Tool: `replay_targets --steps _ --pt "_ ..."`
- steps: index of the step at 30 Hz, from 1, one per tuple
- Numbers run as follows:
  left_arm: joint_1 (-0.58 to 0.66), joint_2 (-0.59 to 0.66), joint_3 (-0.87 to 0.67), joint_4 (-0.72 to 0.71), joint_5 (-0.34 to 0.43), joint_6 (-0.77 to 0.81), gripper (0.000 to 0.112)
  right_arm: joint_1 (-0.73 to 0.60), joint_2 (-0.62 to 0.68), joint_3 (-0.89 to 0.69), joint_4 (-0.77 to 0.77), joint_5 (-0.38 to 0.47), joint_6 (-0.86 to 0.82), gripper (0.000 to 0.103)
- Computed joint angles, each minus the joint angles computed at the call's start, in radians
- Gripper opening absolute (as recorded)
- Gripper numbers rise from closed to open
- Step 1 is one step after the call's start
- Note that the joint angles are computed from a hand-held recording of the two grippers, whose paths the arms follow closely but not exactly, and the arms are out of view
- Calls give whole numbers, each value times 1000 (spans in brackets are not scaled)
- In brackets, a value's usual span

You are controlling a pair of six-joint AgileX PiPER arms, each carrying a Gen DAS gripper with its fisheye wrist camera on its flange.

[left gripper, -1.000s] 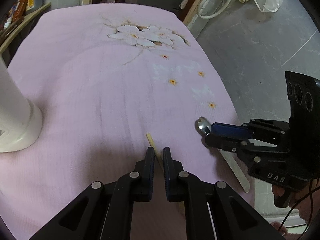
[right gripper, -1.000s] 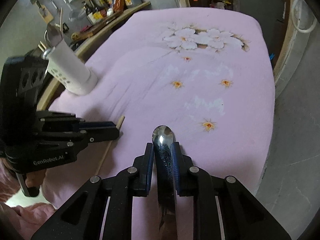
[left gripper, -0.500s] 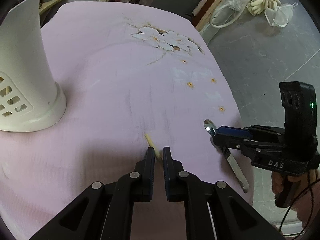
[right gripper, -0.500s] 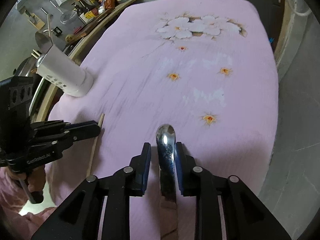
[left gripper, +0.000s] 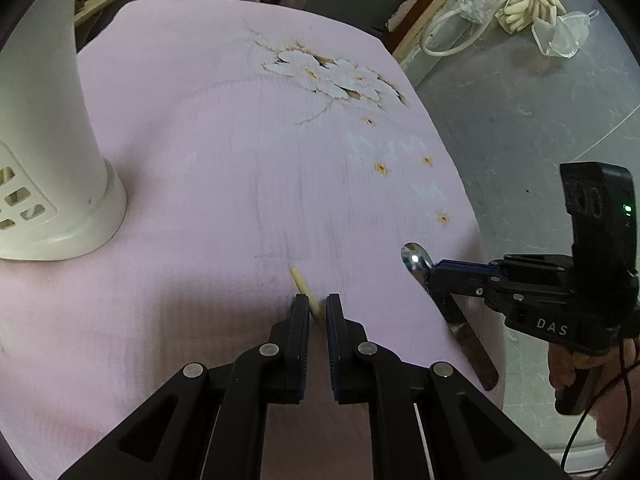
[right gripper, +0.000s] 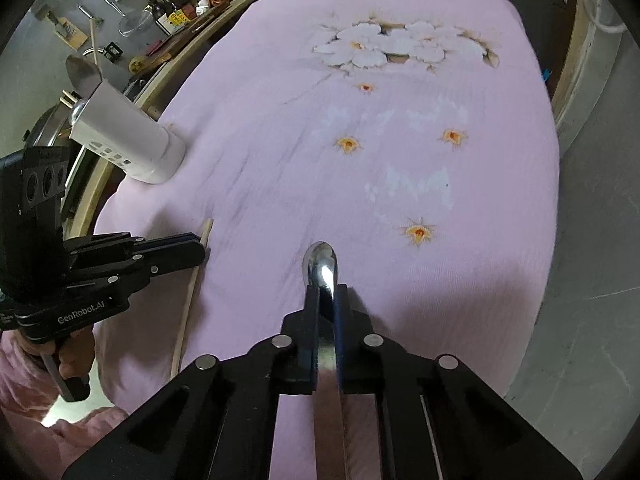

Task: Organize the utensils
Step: 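Lift the chopstick with the left tool while the right tool carries the knife to the caddy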

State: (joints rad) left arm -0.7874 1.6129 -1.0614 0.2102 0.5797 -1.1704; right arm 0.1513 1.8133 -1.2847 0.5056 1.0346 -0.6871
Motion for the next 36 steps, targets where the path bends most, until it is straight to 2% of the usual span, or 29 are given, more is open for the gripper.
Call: replay_targets --steps 3,7,12,17,22,24,29,33,36 --pt "-25 6 -17 48 33 -39 8 -7 -24 10 32 24 -16 2" --pt "-6 0 -16 -20 32 19 8 34 -55 47 6 7 -25 2" --pt "19 -4 -19 -107 40 100 8 88 -93 76 -88 -70 10 2" --pt "37 20 -67 -173 98 161 9 76 -89 63 -94 -60 14 2" --pt "65 31 -65 -268 94 232 13 67 -61 49 -134 -72 50 4" --pt "64 44 -84 -269 114 237 13 38 -32 27 -92 -43 40 9" --pt "61 58 -111 -270 145 247 12 17 3 -16 -52 -1 24 6" --pt "62 33 -83 -269 114 244 11 -9 -15 -7 19 11 -14 2" --pt "25 -14 -53 -181 86 147 10 -39 -81 45 115 -7 -51 2"
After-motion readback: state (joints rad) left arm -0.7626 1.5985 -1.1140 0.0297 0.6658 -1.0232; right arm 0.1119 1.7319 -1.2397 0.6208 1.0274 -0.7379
